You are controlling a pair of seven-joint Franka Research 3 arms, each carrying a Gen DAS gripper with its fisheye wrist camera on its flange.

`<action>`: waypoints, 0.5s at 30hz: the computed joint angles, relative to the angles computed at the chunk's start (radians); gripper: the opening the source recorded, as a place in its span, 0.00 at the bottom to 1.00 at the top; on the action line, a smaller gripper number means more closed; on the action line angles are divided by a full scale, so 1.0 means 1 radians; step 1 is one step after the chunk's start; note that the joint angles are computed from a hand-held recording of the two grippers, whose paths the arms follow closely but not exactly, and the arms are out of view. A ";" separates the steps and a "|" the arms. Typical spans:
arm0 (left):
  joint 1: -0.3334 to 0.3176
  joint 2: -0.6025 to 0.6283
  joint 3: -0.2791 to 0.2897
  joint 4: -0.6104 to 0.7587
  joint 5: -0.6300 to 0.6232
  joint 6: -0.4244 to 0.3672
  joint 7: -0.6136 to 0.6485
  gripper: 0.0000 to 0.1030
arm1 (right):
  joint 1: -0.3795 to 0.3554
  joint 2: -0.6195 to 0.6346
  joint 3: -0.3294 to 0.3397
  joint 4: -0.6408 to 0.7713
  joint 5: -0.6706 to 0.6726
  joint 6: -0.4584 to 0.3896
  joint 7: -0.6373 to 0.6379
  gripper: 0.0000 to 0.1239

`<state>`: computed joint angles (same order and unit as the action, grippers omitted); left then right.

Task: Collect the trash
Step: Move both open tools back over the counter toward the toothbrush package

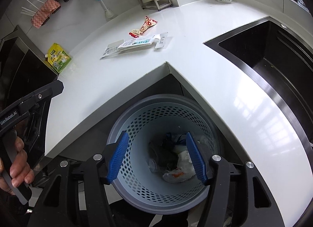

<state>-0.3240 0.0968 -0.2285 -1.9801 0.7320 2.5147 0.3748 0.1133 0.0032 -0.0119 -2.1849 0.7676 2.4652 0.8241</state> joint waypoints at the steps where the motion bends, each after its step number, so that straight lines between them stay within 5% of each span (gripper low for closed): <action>1: 0.007 0.002 0.005 0.003 0.001 0.011 0.026 0.73 | 0.003 0.004 0.003 0.008 -0.001 0.007 0.012 0.49; 15: 0.136 0.155 0.042 0.127 -0.187 0.248 0.616 0.83 | 0.054 0.089 0.031 0.117 -0.221 0.161 0.408 0.53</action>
